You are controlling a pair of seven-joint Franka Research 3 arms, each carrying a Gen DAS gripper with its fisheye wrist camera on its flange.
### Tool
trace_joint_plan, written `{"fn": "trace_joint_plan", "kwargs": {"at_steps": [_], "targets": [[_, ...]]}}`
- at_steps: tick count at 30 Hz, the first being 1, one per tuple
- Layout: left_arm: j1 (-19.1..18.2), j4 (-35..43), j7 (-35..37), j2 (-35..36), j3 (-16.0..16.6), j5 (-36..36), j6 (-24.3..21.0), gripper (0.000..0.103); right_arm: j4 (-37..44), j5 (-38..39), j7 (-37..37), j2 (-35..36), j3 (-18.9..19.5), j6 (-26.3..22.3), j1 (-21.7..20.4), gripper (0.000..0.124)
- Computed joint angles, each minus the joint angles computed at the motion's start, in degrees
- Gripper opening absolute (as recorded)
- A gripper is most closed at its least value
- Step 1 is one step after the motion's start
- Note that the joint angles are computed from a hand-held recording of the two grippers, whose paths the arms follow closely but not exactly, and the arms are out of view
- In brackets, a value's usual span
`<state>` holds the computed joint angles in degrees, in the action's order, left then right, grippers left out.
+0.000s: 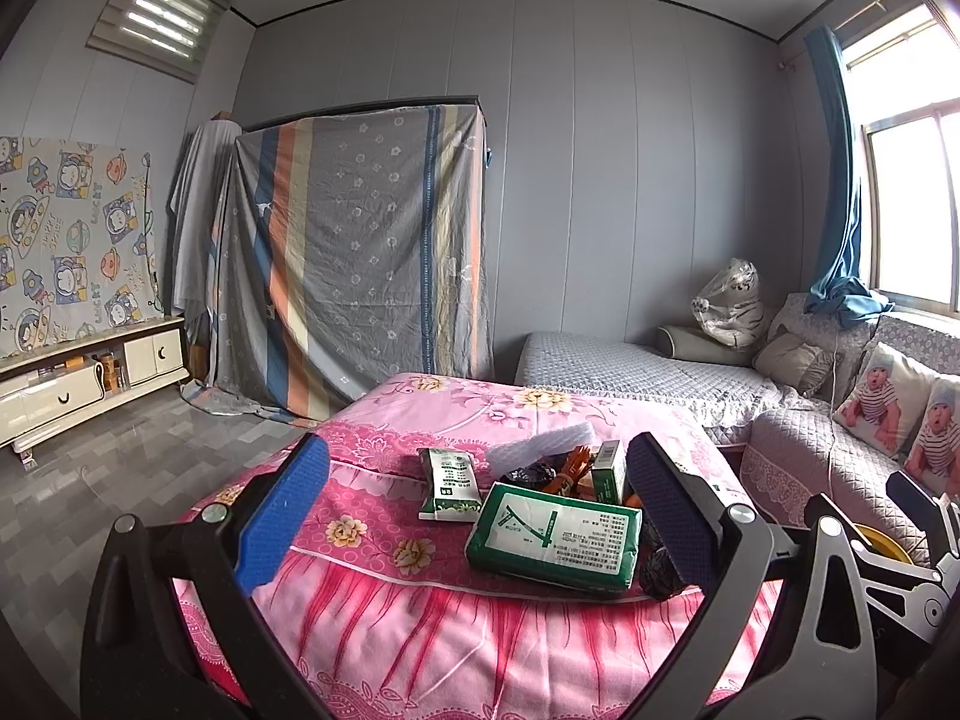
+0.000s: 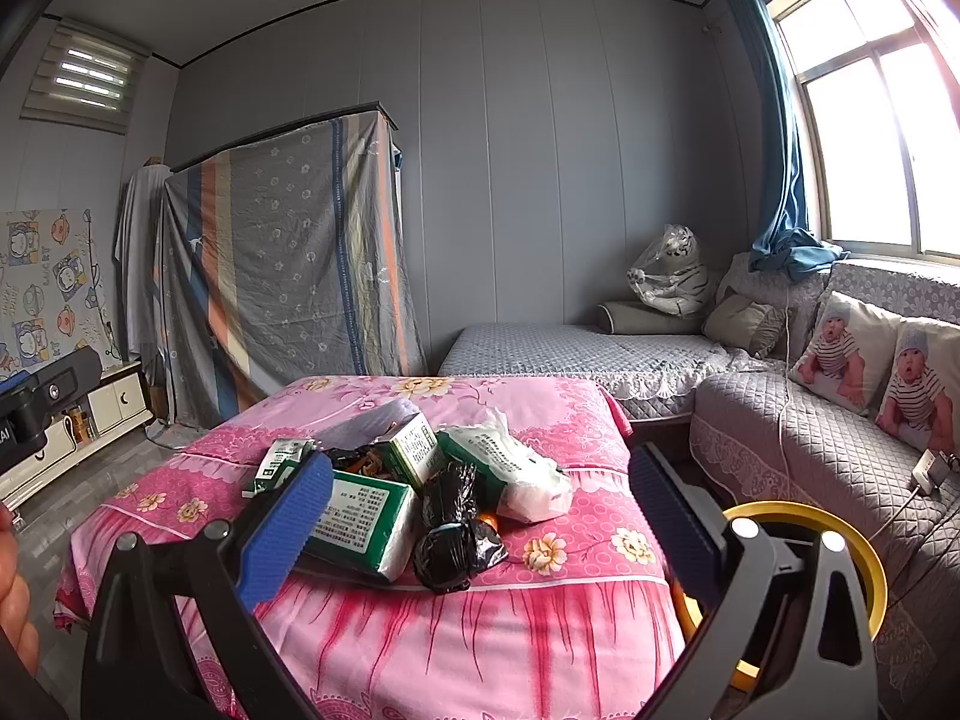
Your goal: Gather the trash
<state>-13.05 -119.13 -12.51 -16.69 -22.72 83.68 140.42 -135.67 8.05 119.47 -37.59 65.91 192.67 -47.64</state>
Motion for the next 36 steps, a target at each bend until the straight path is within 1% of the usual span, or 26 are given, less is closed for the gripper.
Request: {"fn": "trace_joint_plan", "kwargs": {"at_steps": [9, 11, 15, 19, 20, 22, 23, 25, 26, 27, 28, 29, 30, 31, 32, 33, 34, 35, 36], "targets": [[-0.05, -0.02, -0.22, 0.11, -0.1, 0.2, -0.55, 0.095, -0.19, -0.12, 0.19, -0.09, -0.24, -0.22, 0.29, 0.095], [-0.16, -0.29, 0.17, -0.07, 0.29, 0.01, 0.57, 0.095, -0.39, -0.1, 0.3, -0.12, -0.29, -0.26, 0.5, 0.095], [-0.04, -0.83, 1.55, -0.3, 1.5, -0.68, 5.79, 0.095, -0.81, -0.1, 0.65, 0.05, -0.45, -0.61, 0.68, 0.095], [0.48, -1.74, 3.6, 0.2, 2.27, -2.62, 9.99, 0.095, -0.47, -0.66, 0.41, 2.02, -2.19, -1.48, 1.45, 0.095], [0.66, -1.91, 4.0, 0.25, 2.34, -3.18, 10.57, 0.095, -0.51, -0.67, 0.43, 1.92, -2.47, -1.22, 1.1, 0.095], [1.07, -2.46, 4.59, 0.38, 2.59, -4.25, 11.94, 0.095, -0.11, -0.71, 0.34, 1.06, -1.55, -0.46, -1.3, 0.095], [1.24, -2.58, 5.04, 0.67, 2.8, -5.16, 12.71, 0.095, 0.28, -1.64, -0.75, 1.87, -1.2, 0.37, -2.34, 0.095], [1.56, -2.64, 6.44, 1.44, 3.61, -7.54, 15.45, 0.095, 1.84, -4.62, -5.14, 8.04, -1.91, 2.06, -1.77, 0.095], [1.75, -2.58, 7.31, 2.02, 3.83, -8.65, 16.51, 0.095, 3.07, -6.22, -8.23, 12.53, -2.86, 2.25, -0.63, 0.095], [1.8, -2.37, 8.91, 2.7, 3.95, -10.24, 16.88, 0.095, 4.79, -3.81, -14.88, 17.53, -4.02, 1.58, 1.59, 0.095], [1.95, -2.25, 10.03, 3.68, 4.41, -11.02, 19.24, 0.095, 6.48, -0.17, -22.47, 22.3, -6.85, 0.5, 5.81, 0.095], [2.42, -2.37, 9.84, 4.4, 4.91, -10.49, 22.71, 0.095, 8.82, 0.86, -27.99, 26.94, -11.1, -1.78, 10.81, 0.095], [2.87, -2.28, 9.29, 5.05, 4.95, -9.9, 24.64, 0.095, 11.69, 5.91, -36.86, 30.43, -14.96, -5.42, 15.81, 0.095], [3.3, -2.08, 9.18, 5.96, 5.4, -9.34, 27.9, 0.095, 13.98, 7.57, -41.72, 32.65, -19.72, -8.8, 20.82, 0.095], [3.67, -1.7, 9.39, 6.89, 5.76, -9.02, 30.72, 0.095, 16.56, 5.21, -42.8, 34.88, -24.72, -12.86, 25.45, 0.095], [4.1, -1.12, 9.74, 8.31, 6.41, -8.86, 34.79, 0.095, 18.59, 1.36, -40.75, 36.49, -29.72, -15.87, 29.96, 0.095], [4.53, -0.24, 9.3, 9.7, 6.38, -7.94, 36.87, 0.095, 20.32, 1.52, -41.42, 37.58, -34.73, -18.39, 34.9, 0.095], [4.45, 0.13, 11.04, 10.83, 6.84, -9.36, 38.68, 0.095, 21.07, 5.7, -45.01, 37.96, -38.01, -19.26, 38.74, 0.095], [3.91, 0.11, 15.3, 11.96, 7.55, -13.5, 40.13, 0.095, 22.01, 13.9, -52.08, 38.15, -39.29, -20.43, 41.11, 0.095]]}}
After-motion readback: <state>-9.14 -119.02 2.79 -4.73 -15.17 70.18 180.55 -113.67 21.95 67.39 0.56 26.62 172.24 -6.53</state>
